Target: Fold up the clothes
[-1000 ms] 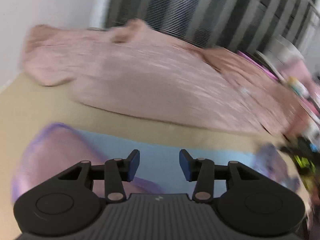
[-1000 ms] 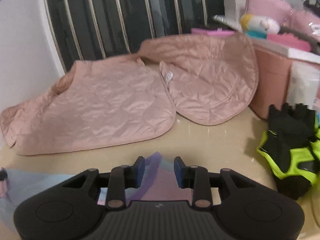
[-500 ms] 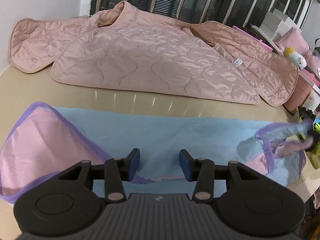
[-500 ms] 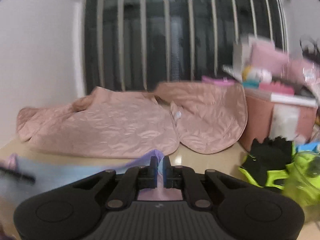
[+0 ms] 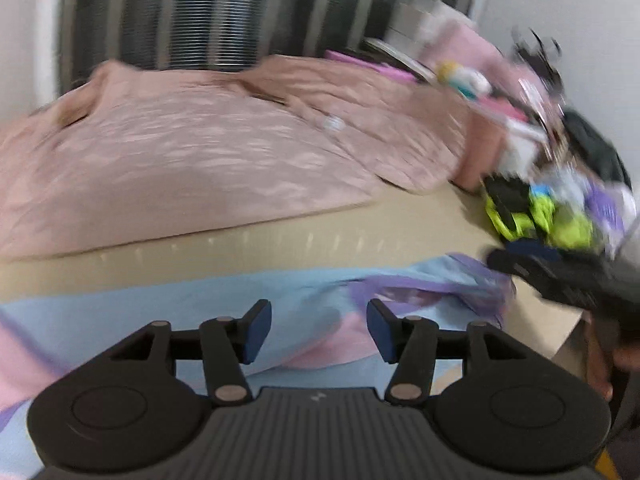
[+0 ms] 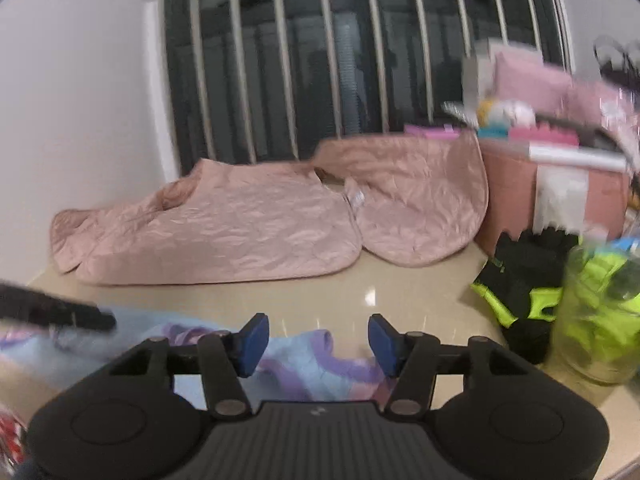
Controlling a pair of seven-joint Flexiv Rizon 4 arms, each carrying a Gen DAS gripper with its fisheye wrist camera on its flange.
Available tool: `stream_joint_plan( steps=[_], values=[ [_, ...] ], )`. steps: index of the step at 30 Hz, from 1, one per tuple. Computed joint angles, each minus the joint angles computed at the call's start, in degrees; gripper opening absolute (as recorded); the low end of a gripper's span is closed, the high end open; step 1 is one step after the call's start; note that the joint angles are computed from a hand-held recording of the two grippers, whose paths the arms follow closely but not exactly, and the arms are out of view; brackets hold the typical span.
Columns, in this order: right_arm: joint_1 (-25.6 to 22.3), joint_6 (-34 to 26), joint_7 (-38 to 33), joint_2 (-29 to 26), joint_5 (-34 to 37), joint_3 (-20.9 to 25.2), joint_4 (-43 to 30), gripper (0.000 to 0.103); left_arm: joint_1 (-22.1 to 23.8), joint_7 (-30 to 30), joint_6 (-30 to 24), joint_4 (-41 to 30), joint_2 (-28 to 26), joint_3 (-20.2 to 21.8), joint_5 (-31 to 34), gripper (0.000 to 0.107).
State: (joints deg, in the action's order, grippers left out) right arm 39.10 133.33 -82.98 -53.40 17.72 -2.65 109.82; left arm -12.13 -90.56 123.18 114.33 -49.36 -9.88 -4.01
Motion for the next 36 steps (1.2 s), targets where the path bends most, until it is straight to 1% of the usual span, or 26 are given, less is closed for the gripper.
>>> stream_joint_plan(
  steps=[1,2,3,4,5,6,7,10,13,15,16,17,18,19,20,21,23,25,26,29,30,31,32,34,35,36],
  values=[
    [-1.8,-2.9,1.4,0.2,-1.8,0.9,-1.1,0.053,-1.1,0.9,-1.6,-1.5,-0.7,0.4,-0.7,0.051],
    [-4.0,-6.1,3.1,0.4,-4.3,2.2,-2.1,0.049,-1.1,1.0,-2.6,-2.0,-1.0,0.1,-0.9,0.033],
    [-7.0,-9.5,5.3,0.5,-8.3,4.3,-3.0,0.043,-1.1,1.2,-3.6,-2.5,-1.3,-0.2,-1.0,0.0],
    [-9.6,-11.2,7.0,0.2,-11.6,6.2,-3.7,0.028,-0.9,1.1,-4.4,-2.9,-1.7,-0.7,-0.9,0.0],
    [-11.6,-13.0,8.9,-0.2,-14.3,7.4,-4.4,0.006,0.5,0.5,-3.7,-2.3,-1.8,-2.0,0.2,0.0],
    [-11.9,-14.4,10.4,-0.6,-14.9,7.4,-5.3,0.002,2.1,-0.1,-2.5,-1.4,-1.9,-3.3,1.9,0.0],
    [-11.2,-14.3,11.6,-1.0,-14.3,6.4,-5.7,0.001,3.4,-0.7,-1.4,-0.5,-1.8,-4.3,3.4,0.0],
    [-8.5,-11.9,14.2,-2.2,-12.2,3.3,-6.0,0.001,3.0,-2.7,1.8,2.3,-0.4,-3.6,3.7,0.0],
    [-4.4,-10.9,14.4,-3.4,-8.9,-1.1,-6.4,0.002,5.0,-3.9,2.6,3.6,0.0,-5.0,7.0,0.0],
    [0.8,-11.8,13.2,-3.6,-4.6,-6.0,-6.0,0.01,4.8,-4.5,2.2,3.8,-0.4,-4.7,7.1,0.0],
    [3.6,-12.1,12.5,-3.7,-2.2,-8.7,-5.7,0.019,4.7,-4.7,2.0,3.9,-0.6,-4.6,7.1,0.0],
    [6.8,-11.3,11.4,-3.7,0.5,-11.5,-5.0,0.028,4.7,-4.8,1.6,3.9,-0.8,-4.6,7.1,0.005],
    [8.4,-9.2,10.1,-3.8,1.8,-12.7,-4.5,0.03,5.2,-5.0,0.3,3.8,-0.9,-5.1,7.4,0.016],
    [8.5,-7.2,8.2,-3.5,2.2,-12.0,-4.2,0.032,5.7,-5.0,-1.0,3.6,-1.1,-5.5,7.6,0.022],
    [6.9,-5.0,8.8,-3.0,-1.1,-9.9,-3.3,0.032,6.2,-4.8,-1.7,3.5,-1.3,-5.9,8.3,0.031],
    [4.4,-3.2,7.4,-2.3,-3.5,-6.3,-2.9,0.032,7.2,-4.5,-0.8,3.8,-1.6,-6.6,9.8,0.033],
    [0.5,-0.3,6.3,-1.6,-9.0,-1.0,-2.0,0.032,12.6,-5.8,3.2,5.7,-2.3,-9.3,16.1,0.036],
    [-1.3,-0.2,5.4,-2.0,-13.0,2.0,-2.5,0.031,14.8,-8.2,7.8,9.0,-1.1,-8.4,15.5,0.039],
    [-2.0,-0.5,5.0,-2.2,-14.9,3.1,-2.7,0.031,14.0,-9.9,9.2,11.2,0.8,-5.7,11.9,0.04],
    [-2.9,-1.9,4.1,-2.6,-19.3,5.4,-3.6,0.031,7.4,-12.8,10.7,17.1,5.8,4.6,-3.9,0.039],
    [-3.2,-2.4,4.0,-2.7,-20.8,6.0,-3.8,0.031,6.8,-13.0,11.6,18.2,6.1,6.6,-6.7,0.039],
    [-2.9,-3.8,3.6,-2.6,-21.7,6.0,-4.1,0.03,7.7,-13.8,12.3,18.4,5.9,7.3,-6.1,0.039],
    [-1.9,-6.1,3.2,-2.6,-21.6,5.3,-4.5,0.02,9.4,-14.6,12.3,18.2,5.7,7.2,-5.5,0.039],
    [-0.8,-10.6,3.3,-2.3,-21.5,4.5,-5.0,0.008,11.3,-15.9,9.4,17.1,5.6,6.7,-6.4,0.039],
    [-0.5,-12.0,3.4,-2.3,-21.4,4.3,-5.2,0.008,11.7,-16.6,8.3,16.2,5.3,6.4,-6.9,0.039],
    [-0.8,-11.2,3.6,-2.5,-21.1,4.6,-5.0,0.008,12.3,-17.4,7.2,15.3,4.9,6.1,-7.0,0.039]
  ],
)
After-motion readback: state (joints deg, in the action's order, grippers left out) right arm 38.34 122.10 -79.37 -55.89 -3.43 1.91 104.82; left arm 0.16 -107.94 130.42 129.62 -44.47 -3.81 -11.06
